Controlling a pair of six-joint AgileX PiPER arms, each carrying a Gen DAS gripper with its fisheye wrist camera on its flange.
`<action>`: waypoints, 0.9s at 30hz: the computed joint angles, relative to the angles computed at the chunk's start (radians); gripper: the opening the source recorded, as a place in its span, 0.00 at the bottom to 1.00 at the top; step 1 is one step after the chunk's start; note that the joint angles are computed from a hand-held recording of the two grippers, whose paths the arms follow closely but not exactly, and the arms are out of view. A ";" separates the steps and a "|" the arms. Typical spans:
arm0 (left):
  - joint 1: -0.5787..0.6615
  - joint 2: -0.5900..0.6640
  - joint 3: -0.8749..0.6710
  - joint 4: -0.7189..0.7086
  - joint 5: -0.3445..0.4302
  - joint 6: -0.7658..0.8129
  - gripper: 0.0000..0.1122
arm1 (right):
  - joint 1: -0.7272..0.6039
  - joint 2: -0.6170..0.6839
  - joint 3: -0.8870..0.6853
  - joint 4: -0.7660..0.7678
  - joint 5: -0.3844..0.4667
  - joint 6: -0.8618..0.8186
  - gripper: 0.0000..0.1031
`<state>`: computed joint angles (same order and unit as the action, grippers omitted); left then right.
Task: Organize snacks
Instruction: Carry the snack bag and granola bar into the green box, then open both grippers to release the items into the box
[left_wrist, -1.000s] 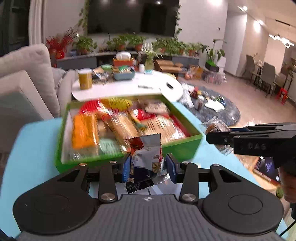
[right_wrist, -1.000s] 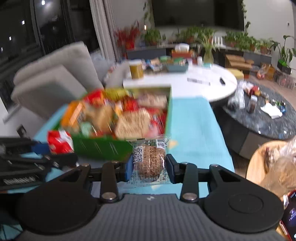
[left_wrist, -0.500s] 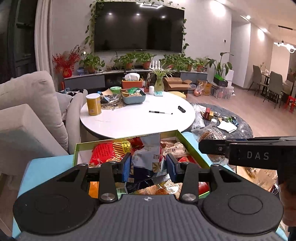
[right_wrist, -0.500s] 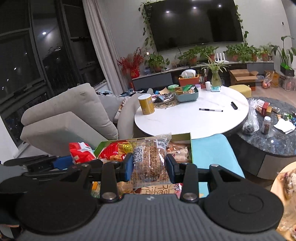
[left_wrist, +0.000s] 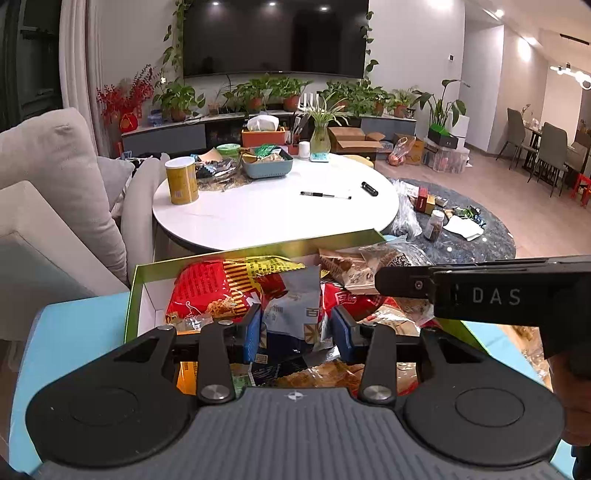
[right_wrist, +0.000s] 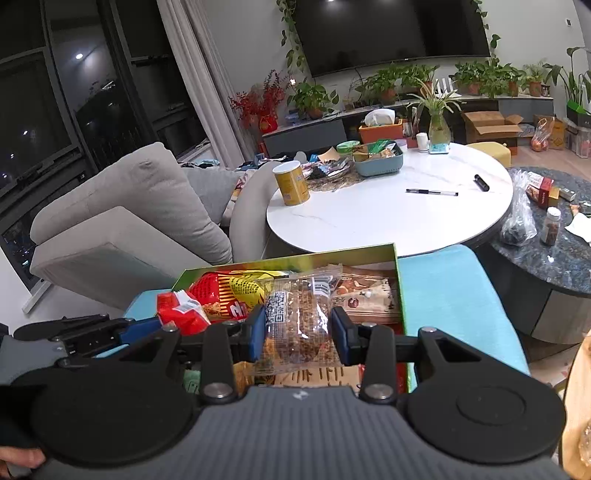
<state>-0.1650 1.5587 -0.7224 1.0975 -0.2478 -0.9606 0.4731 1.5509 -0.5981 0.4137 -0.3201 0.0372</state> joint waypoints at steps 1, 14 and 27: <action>0.001 0.010 -0.007 0.001 0.000 0.000 0.33 | 0.000 0.007 -0.006 0.000 0.002 0.002 0.72; 0.008 0.028 -0.004 -0.180 0.003 0.160 0.52 | -0.002 0.062 -0.041 0.016 -0.008 0.032 0.72; 0.033 -0.170 0.108 -0.098 0.033 0.079 0.71 | 0.103 -0.109 0.047 0.408 -0.026 -0.314 0.72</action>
<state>-0.1323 1.3887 -0.6141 1.0000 -0.2146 -0.8819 0.5756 1.4423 -0.5512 0.8215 -0.3466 -0.2768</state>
